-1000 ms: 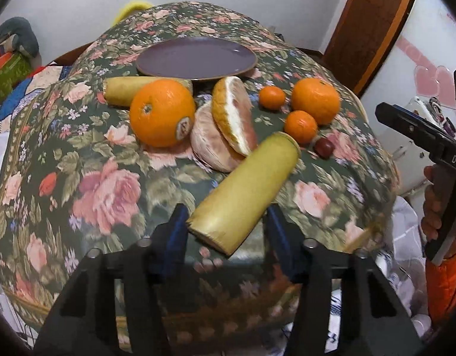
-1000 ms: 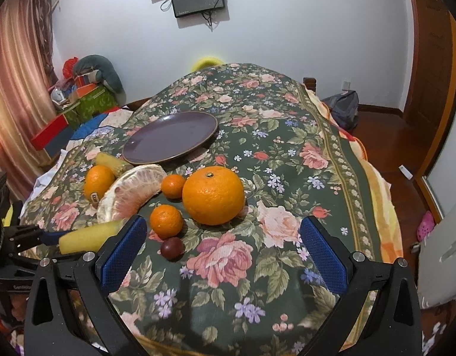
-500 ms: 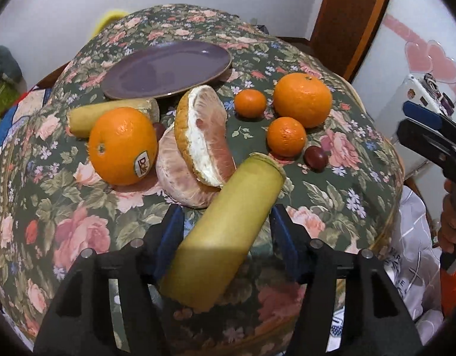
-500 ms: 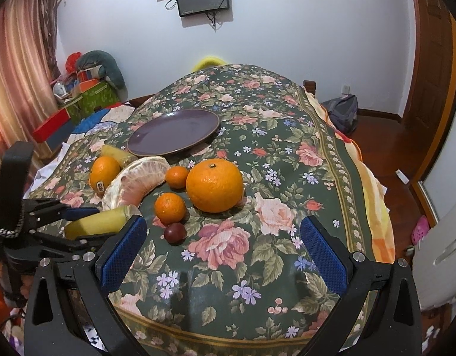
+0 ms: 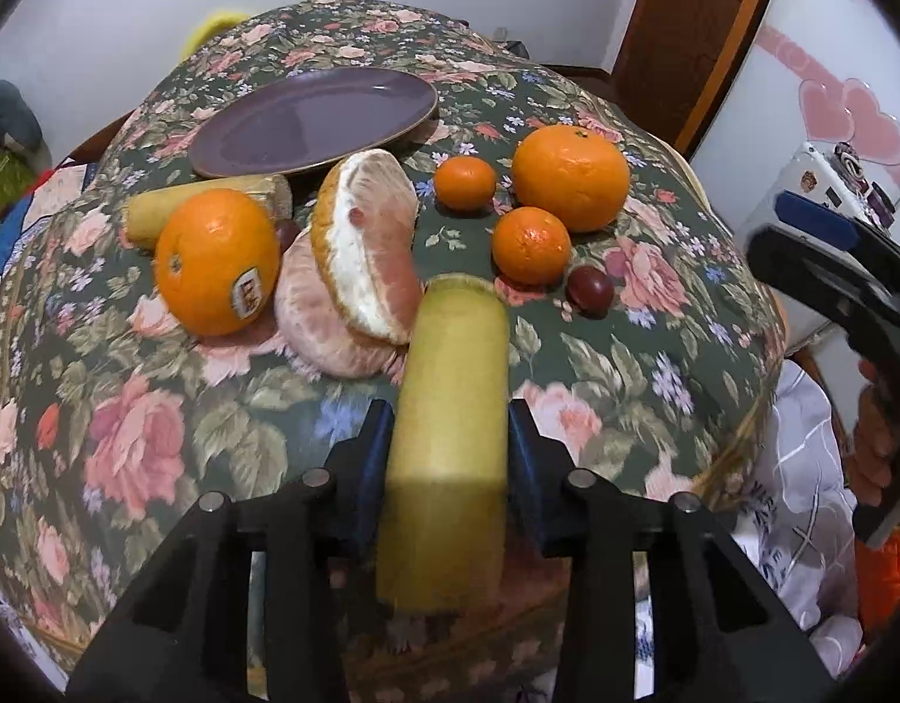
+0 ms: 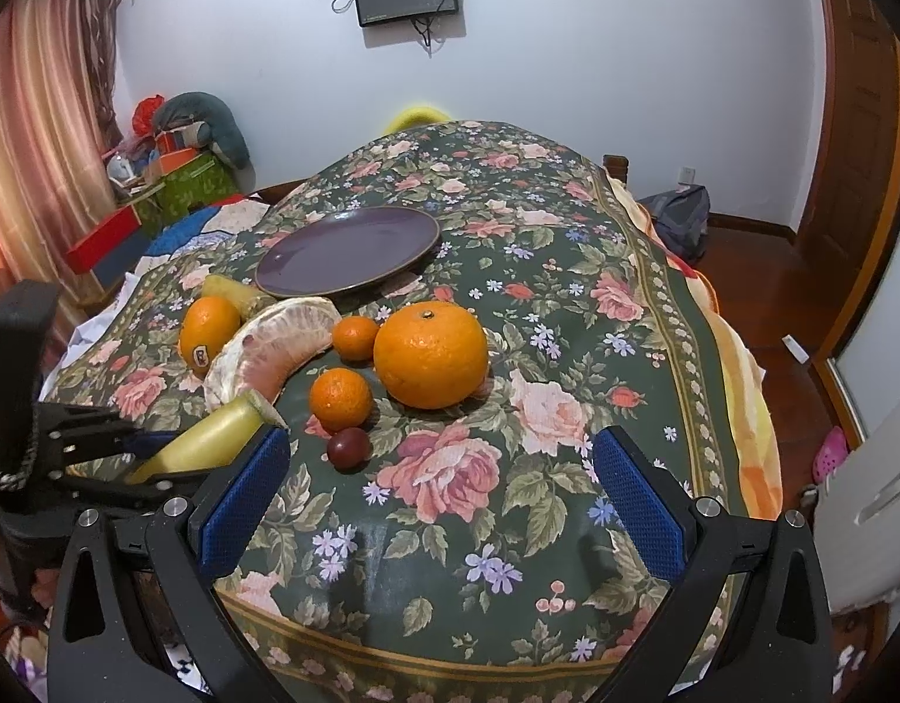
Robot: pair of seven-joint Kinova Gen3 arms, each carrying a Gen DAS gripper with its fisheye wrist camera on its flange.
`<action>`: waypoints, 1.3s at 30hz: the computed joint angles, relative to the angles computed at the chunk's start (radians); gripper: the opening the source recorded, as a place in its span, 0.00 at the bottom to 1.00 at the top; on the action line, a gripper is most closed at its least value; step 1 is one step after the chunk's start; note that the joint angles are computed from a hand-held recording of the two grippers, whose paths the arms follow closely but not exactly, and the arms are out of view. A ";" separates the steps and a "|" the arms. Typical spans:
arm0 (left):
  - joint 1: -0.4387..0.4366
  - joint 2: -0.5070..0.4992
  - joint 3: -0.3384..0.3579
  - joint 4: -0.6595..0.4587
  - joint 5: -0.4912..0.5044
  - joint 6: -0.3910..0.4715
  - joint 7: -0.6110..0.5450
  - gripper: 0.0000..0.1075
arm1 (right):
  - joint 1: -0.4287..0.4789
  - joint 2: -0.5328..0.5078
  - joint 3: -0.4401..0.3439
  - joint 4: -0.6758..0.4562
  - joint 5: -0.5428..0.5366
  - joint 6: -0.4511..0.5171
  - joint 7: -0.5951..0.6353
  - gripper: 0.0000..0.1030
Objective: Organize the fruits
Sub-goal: 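Lift the cylinder with the left gripper while the right gripper grasps the large orange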
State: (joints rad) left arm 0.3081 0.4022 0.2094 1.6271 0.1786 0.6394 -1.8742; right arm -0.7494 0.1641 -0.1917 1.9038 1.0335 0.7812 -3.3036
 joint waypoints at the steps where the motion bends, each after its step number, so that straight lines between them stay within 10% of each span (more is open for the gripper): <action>1: 0.005 0.007 -0.002 -0.006 -0.003 -0.005 0.004 0.36 | -0.001 -0.001 -0.001 0.000 0.000 0.002 -0.001 1.00; 10: 0.049 -0.007 -0.028 0.012 -0.053 -0.076 0.087 0.34 | -0.003 0.004 -0.001 -0.007 0.005 0.011 0.010 1.00; 32: -0.119 -0.011 0.057 -0.042 0.181 -0.127 -0.061 0.32 | 0.063 0.132 0.098 -0.100 -0.024 -0.130 0.170 0.98; 39: -0.146 0.020 0.075 -0.062 0.220 -0.124 -0.099 0.32 | 0.105 0.161 0.133 -0.118 -0.183 -0.244 0.336 0.74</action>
State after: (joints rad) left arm 0.1620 0.4222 0.2842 1.5654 0.3987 0.5149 -1.9732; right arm -0.6439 0.3250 -0.0588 1.7858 0.8507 0.5367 -2.9676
